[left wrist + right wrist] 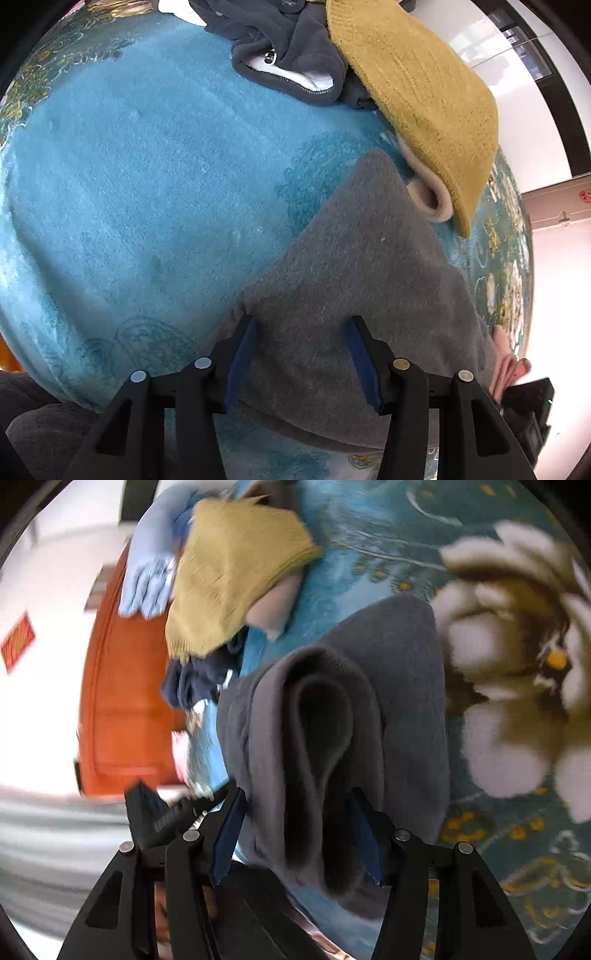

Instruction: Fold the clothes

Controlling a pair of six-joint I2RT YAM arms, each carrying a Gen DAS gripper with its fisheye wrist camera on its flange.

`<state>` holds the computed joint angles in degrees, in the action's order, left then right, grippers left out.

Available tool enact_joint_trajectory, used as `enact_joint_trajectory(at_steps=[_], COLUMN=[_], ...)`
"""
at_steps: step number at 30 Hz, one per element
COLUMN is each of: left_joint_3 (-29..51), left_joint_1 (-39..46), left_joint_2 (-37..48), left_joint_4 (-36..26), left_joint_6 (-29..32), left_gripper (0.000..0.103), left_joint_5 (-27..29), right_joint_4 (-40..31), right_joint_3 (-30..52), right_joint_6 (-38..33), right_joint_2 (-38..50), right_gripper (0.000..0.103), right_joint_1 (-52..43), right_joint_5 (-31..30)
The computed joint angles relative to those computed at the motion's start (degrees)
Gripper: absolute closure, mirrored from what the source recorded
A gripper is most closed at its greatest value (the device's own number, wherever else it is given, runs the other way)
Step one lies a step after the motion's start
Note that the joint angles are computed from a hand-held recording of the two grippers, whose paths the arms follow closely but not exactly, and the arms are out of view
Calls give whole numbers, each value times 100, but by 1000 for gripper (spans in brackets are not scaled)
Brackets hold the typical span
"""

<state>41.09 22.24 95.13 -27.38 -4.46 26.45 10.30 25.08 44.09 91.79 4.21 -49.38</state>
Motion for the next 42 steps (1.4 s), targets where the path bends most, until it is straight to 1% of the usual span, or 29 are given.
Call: enact_joint_trajectory(at_steps=[1, 2, 3, 4, 6, 9, 10, 14, 16, 17, 18, 19, 20, 21, 22, 23, 24, 25, 26, 28, 30, 31, 35, 37, 39, 41, 42], left_joint_3=[5, -7, -37, -65, -91, -74, -37, 58, 33, 6, 27, 50, 51, 52, 44, 25, 8, 43, 79, 143, 220, 275, 641, 819, 969, 1105, 1075], left_joint_1=[47, 126, 247, 369, 598, 868, 901, 728, 572, 496, 494, 492, 538, 585, 620, 695, 771, 756, 739, 605, 367, 117, -853, -1233, -1424, -1516, -1496], left_joint_2=[3, -4, -30, -53, -81, -73, 0, 97, 20, -32, 15, 64, 64, 64, 25, -46, -117, -173, -227, -412, -656, -697, -710, -409, -26, 383, 438], left_joint_4=[6, 20, 55, 88, 119, 51, -21, -206, -210, -217, -242, -267, -284, -301, -323, -370, -419, -441, -462, -500, -539, -531, -546, -392, -266, -179, -159], left_joint_6=[15, 16, 24, 31, 72, 205, 282, 421, 431, 423, 413, 402, 413, 424, 439, 499, 562, 571, 580, 627, 705, 716, 821, 794, 734, 612, 591], left_gripper=[48, 48, 48, 48, 48, 48, 48, 48, 48, 48, 47, 47, 47, 47, 47, 47, 47, 47, 48, 48, 48, 48, 48, 48, 48, 48, 48], left_joint_5=[54, 151, 306, 462, 793, 1301, 1432, 1370, 1157, 1020, 987, 955, 975, 996, 993, 1006, 1020, 1003, 985, 957, 930, 892, 705, 495, 269, 48, 19], right_joint_4=[236, 277, 290, 67, -174, -501, -721, -1753, -1858, -1863, -1787, -1666, -1504, -1191, -907, -1043, -1225, -1706, -2020, -2729, -3021, -3157, -3084, -2971, -2716, -2592, -2454], right_joint_3=[-55, -35, -6, 89, 158, 218, 246, 349, 197, 121, 27, -43, -92, -240, -368, -345, -304, -138, -14, 282, 555, 705, 1296, 1515, 1503, 1595, 1575], right_joint_6=[202, 316, 411, 355, 260, 31, -149, -983, -1108, -1180, -1194, -1177, -1067, -851, -656, -688, -749, -1002, -1183, -1605, -1843, -1976, -2248, -2384, -2384, -2382, -2335], right_joint_2=[38, -8, -62, -213, -633, -1519, -1795, -2459, -2181, -1866, -1483, -1073, -871, -750, -633, -716, -807, -973, -1097, -1543, -1758, -1788, -1477, -1168, -827, -195, 106], right_gripper=[53, 62, 79, 87, 89, 90, 90, 90, 90, 90, 90, 90, 90, 89, 87, 85, 81, 74, 71, 70, 70, 70, 68, 68, 67, 68, 68], right_joint_1=[-21, 35, 93, 168, 186, 46, -59, -585, -863, -930, -884, -835, -799, -847, -900, -988, -1075, -1122, -1182, -1348, -1276, -1245, -432, -148, -52, -85, -179], right_joint_5=[-10, 44, 102, 178, 171, -2, -59, -51, -89, -84, 56, 185, 220, 132, 50, 9, -13, 155, 286, 674, 954, 1011, 1383, 1547, 1759, 1906, 1753])
